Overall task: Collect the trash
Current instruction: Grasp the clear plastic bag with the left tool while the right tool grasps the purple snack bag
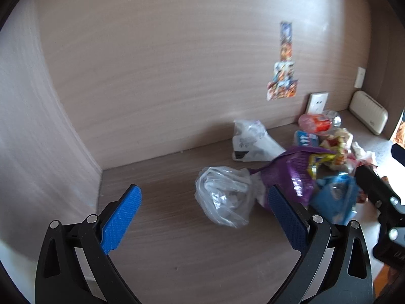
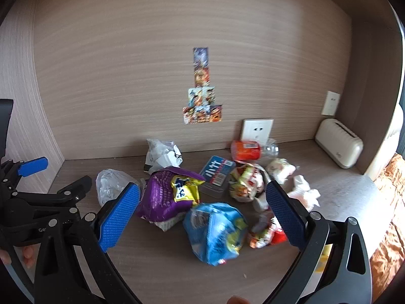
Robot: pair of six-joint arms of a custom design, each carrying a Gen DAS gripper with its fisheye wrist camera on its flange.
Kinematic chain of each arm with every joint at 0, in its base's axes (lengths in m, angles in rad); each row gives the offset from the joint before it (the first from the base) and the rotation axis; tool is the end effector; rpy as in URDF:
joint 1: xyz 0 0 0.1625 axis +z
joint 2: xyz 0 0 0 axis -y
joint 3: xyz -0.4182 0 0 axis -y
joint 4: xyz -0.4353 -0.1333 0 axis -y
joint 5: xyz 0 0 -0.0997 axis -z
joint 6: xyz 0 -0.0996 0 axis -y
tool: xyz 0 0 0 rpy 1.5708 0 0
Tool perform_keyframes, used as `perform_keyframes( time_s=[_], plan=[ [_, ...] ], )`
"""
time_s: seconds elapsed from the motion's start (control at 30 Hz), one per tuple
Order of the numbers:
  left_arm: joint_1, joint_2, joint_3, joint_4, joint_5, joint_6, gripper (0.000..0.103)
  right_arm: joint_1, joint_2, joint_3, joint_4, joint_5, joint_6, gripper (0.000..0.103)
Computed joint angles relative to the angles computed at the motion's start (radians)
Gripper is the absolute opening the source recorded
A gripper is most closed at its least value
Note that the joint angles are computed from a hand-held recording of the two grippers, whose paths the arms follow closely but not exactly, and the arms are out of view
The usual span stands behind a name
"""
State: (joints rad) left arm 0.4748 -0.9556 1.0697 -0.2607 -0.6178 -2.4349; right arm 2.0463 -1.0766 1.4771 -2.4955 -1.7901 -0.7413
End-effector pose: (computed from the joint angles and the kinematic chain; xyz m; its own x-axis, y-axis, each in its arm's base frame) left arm -0.4634 -0.4794 0.3474 -0.4284 -0.7155 -0.5518 0.1950 0.5231 -0.8297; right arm 0.4353 -0.6016 0.3267 -0.4092 -0.7779 0.4769 -0.9119 0.3314 -0.2420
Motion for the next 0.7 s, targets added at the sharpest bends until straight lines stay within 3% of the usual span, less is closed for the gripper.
perform_keyframes(
  time_s=[0.2, 0.3, 0.4, 0.43, 0.47, 0.53, 0.57, 0.7],
  plan=[
    [0.069, -0.103, 0.145, -0.131, 0.055, 0.069, 0.098, 0.005, 0.116, -0.041, -0.027, -0.048, -0.007, 0.1],
    [0.097, -0.212, 0.289, -0.387, 0.098, 0.24, 0.092, 0.0, 0.154, -0.071, 0.012, -0.059, 0.007, 0.1],
    [0.116, -0.265, 0.379, -0.604, 0.115, 0.438, 0.064, 0.001, 0.17, -0.074, 0.023, -0.068, -0.005, 0.099],
    [0.121, -0.264, 0.384, -0.621, 0.113, 0.464, 0.057, 0.001, 0.176, -0.081, 0.049, -0.069, -0.006, 0.095],
    [0.127, -0.259, 0.385, -0.631, 0.112, 0.484, 0.053, 0.002, 0.181, -0.087, 0.069, -0.079, -0.006, 0.081],
    [0.13, -0.248, 0.381, -0.635, 0.118, 0.507, 0.046, 0.01, 0.186, -0.081, 0.074, -0.112, -0.04, 0.069],
    [0.131, -0.241, 0.374, -0.629, 0.12, 0.516, 0.043, 0.012, 0.184, -0.082, 0.094, -0.105, -0.053, 0.057],
    [0.119, -0.234, 0.354, -0.607, 0.138, 0.528, 0.033, 0.018, 0.166, -0.088, 0.113, -0.066, -0.044, 0.047]
  ],
)
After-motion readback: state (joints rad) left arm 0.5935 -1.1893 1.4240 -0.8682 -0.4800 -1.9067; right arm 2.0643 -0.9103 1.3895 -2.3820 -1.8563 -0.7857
